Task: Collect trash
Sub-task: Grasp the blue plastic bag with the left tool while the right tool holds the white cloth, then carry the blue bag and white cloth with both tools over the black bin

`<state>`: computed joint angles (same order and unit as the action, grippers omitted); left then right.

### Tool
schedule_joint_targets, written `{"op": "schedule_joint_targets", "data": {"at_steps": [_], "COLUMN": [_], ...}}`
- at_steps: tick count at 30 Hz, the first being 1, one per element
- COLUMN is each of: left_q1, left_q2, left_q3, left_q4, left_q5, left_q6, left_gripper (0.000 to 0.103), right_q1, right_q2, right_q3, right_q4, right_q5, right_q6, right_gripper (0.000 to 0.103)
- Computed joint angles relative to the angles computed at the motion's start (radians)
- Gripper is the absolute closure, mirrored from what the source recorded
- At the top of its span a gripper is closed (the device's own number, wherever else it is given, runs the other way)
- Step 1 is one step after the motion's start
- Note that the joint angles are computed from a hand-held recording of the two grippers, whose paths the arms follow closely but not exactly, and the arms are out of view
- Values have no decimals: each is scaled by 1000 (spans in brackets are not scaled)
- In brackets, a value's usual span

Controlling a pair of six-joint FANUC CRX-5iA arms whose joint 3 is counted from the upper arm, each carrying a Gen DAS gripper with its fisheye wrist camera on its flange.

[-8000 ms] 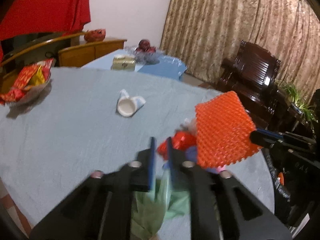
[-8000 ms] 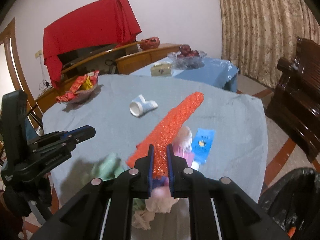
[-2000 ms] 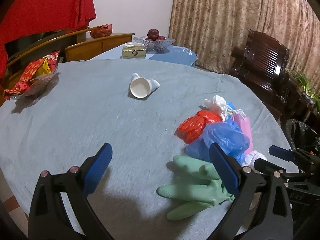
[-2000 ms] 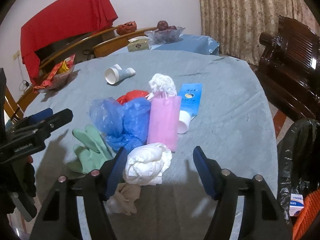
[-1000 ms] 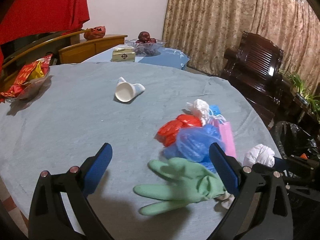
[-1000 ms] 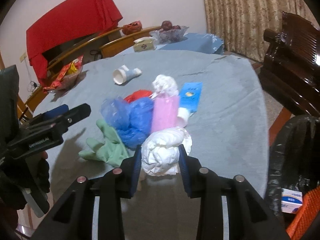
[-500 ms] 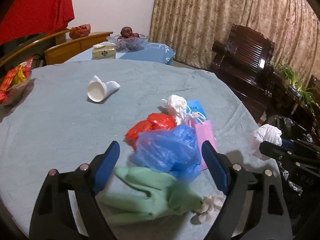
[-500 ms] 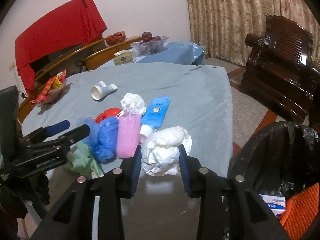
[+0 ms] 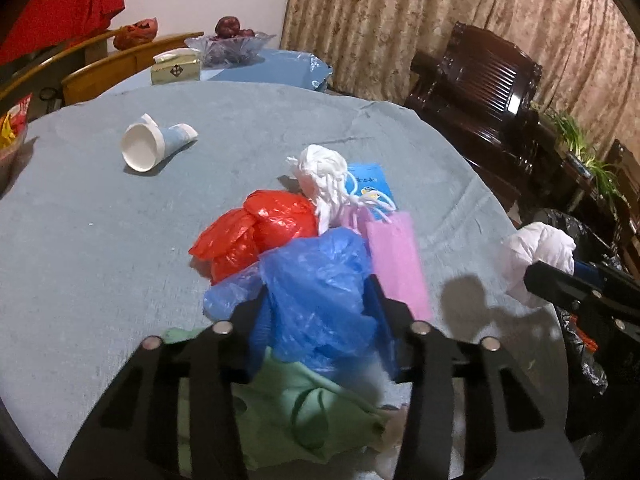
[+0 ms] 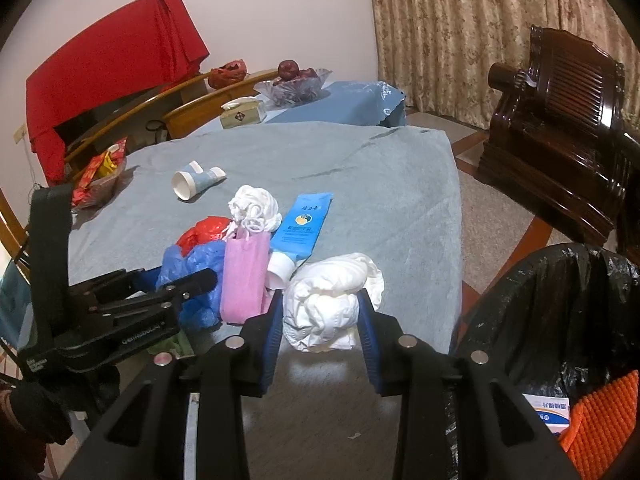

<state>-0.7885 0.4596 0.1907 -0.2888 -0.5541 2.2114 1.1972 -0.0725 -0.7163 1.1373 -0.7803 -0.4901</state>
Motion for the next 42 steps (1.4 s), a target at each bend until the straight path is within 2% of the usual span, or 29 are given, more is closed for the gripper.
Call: {"op": "schedule_joint_targets", "data": {"at_steps": [4, 8, 10, 19, 26, 33, 42], "left_q1": [-6, -11, -14, -39, -58, -82, -108], "left_q2": [-18, -55, -74, -128, -152, -143, -113], "left_q3": [-12, -36, -46, -34, -15, 32, 68], "left_q4": [-25, -50, -68, -179, -228, -217, -144], "left_q5": [12, 32, 41, 23, 37, 32, 49], "left_q6": [24, 57, 67, 171, 204, 159, 76], "left_gripper": [80, 89, 100, 101, 101, 101, 101], "right_q1": [-2, 4, 5, 18, 40, 77, 154], "right_q2": [-4, -11, -13, -34, -70, -117, -199], "right_q3": [-3, -4, -3, 3, 3, -1, -34], "right_q4": [9, 23, 33, 67, 79, 72, 31], "right_q5": [1, -7, -10, -36, -81, -154, -277], "right_q6": [-3, -10, -12, -11, -3, 16, 10], "right_gripper": [68, 68, 68, 68, 68, 68, 68]}}
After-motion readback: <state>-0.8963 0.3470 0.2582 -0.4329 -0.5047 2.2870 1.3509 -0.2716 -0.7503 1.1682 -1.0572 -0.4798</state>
